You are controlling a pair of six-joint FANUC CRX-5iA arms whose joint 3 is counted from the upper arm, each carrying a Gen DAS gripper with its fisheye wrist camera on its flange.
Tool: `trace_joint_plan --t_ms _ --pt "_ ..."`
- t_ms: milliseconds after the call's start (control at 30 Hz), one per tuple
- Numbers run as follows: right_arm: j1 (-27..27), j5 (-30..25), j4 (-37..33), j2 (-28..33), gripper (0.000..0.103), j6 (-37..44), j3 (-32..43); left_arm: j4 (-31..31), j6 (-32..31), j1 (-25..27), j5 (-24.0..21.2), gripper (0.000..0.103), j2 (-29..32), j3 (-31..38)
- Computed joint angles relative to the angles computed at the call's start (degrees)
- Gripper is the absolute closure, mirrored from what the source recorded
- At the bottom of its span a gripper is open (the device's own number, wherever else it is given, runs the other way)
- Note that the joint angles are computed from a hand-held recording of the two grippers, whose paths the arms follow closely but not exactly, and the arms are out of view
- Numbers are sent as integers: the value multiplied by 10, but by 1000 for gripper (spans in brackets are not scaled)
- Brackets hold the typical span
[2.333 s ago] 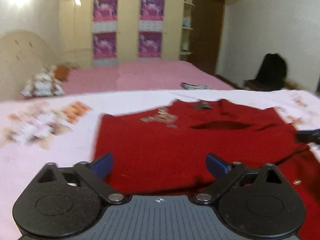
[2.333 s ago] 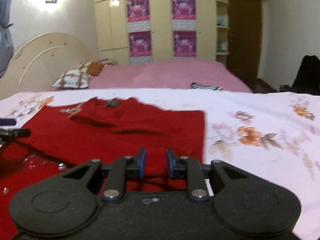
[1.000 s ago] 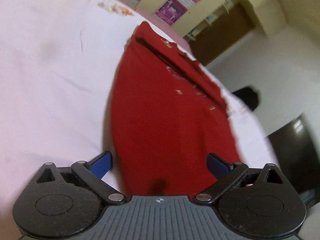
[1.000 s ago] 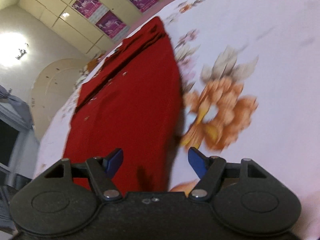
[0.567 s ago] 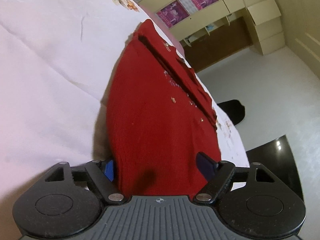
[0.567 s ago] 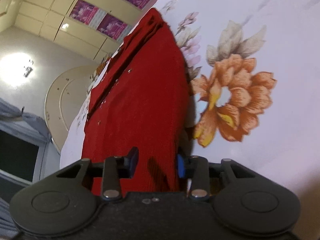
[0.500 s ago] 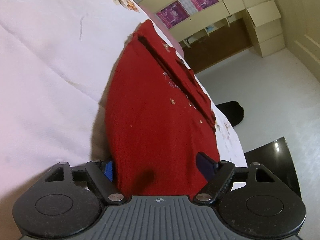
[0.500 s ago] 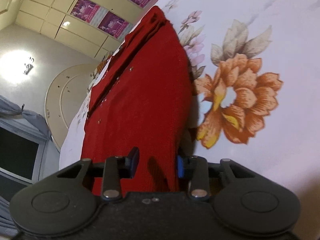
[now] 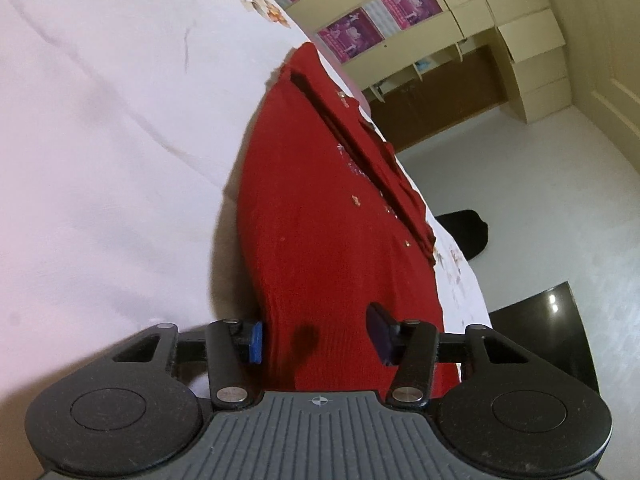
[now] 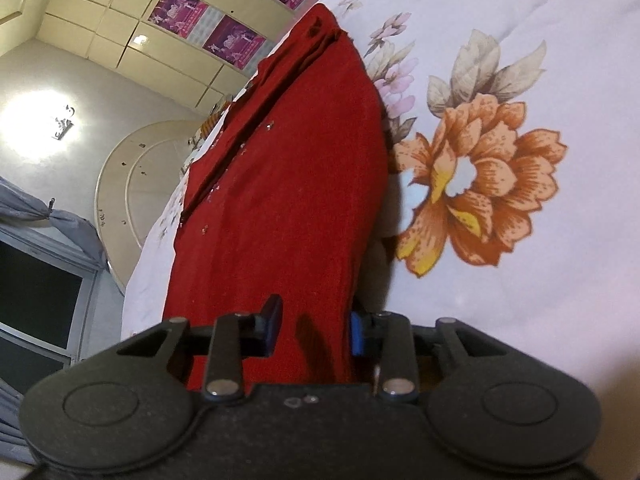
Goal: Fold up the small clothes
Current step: 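Grasp the sweater hem with both grippers, then lift the hem with both grippers and fold it toward the collar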
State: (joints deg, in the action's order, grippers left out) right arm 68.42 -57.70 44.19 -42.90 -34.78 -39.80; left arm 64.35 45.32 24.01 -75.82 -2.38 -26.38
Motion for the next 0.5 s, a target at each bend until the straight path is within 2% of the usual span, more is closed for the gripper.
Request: trace_joint_plan --t_ms 33,67,100,133,167,267,367,433,500 --pt "-3 0 -7 5 86 11 3 0 -4 -3 4 52 0 0" --pt "-3 -7 -13 10 95 19 8 -3 -10 -5 11 62 -4 -2" --pt "0 -15 -12 15 97 22 9 -15 -14 -6 24 70 -11 -2" --pt "6 -20 -2 15 98 19 7 -28 -16 -7 35 94 -16 -1" --pt "14 -33 3 20 98 22 9 -43 -9 -6 40 100 -18 4" --pt "33 -68 23 34 98 59 30 10 -42 6 36 100 -35 -17" --pt "59 -96 75 26 98 78 39 35 -73 17 33 100 -53 -21" --pt "70 -114 83 23 98 106 46 16 -84 20 38 100 -54 -17" --pt "68 -122 61 22 98 124 46 -36 -64 17 46 100 -42 -3"
